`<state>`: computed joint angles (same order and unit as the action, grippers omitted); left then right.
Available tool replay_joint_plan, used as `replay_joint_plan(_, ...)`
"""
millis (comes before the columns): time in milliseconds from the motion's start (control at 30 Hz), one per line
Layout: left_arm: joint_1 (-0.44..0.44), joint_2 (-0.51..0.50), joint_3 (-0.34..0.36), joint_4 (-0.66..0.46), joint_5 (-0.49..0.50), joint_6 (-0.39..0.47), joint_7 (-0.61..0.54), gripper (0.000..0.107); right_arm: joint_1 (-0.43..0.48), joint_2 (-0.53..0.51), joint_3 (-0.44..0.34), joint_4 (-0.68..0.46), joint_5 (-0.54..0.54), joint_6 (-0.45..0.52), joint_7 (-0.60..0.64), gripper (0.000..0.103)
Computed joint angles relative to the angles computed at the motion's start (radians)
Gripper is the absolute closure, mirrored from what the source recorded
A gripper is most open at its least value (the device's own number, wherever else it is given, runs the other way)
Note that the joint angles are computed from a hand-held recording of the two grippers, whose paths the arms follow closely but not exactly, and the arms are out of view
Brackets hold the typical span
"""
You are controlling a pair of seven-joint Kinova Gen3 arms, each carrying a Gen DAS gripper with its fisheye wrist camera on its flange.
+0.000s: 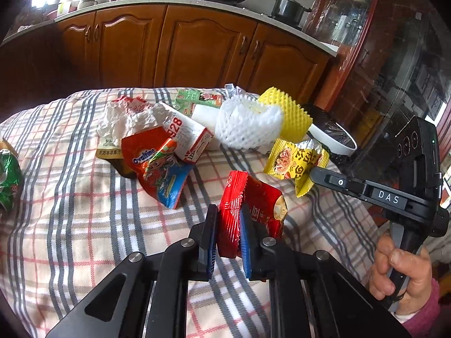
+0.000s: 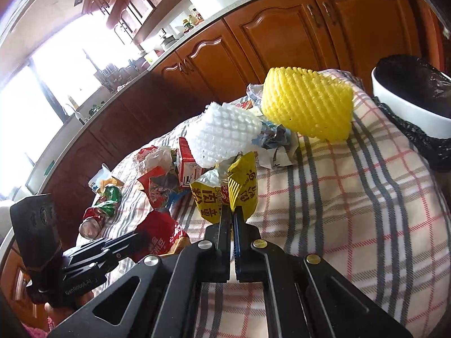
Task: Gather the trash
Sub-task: 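Grasp the red snack bag with the left tool while the right tool grasps the yellow chip bag, then carry both bags over the white bin and open both tools to drop them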
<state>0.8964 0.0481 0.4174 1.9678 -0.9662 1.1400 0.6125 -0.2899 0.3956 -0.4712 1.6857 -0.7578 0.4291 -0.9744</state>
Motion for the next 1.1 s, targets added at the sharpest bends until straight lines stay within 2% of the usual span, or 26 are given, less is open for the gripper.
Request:
replay_joint_plan(67,0.002,0.006,0.001,-0.021,-0.017,0.000,-0.021,0.095,0.054,-0.021,-0.026,0.026,-0.045,0.004,0.039,0.102)
replay_joint_plan(200,0.000,0.021,-0.009,-0.068,-0.039,-0.009,-0.096,0.095,0.126,-0.068,-0.030,0.071,-0.142,0.022,0.124,0.102)
replay_joint_plan(367,-0.016,0.048,-0.044,-0.117,-0.064,-0.046,-0.169,0.095,0.131,-0.119,0.041,0.107,-0.206,0.015,0.177,0.102)
replay_joint_plan(600,-0.052,0.100,-0.111,-0.193,-0.085,-0.122,-0.281,0.095,0.125,-0.136,0.120,0.103,-0.242,-0.008,0.192,0.102)
replay_joint_plan(800,-0.088,0.166,-0.179,-0.286,-0.090,-0.199,-0.395,0.095,0.138,-0.124,0.160,0.067,-0.201,-0.030,0.150,0.102)
replay_joint_plan(967,-0.108,0.240,-0.244,-0.395,-0.062,-0.260,-0.506,0.095,0.137,-0.092,0.194,-0.003,-0.086,-0.034,0.044,0.102)
replay_joint_plan(1100,-0.148,0.308,-0.288,-0.505,0.023,-0.301,-0.618,0.095,0.127,-0.057,0.218,-0.077,0.030,-0.017,-0.060,0.102)
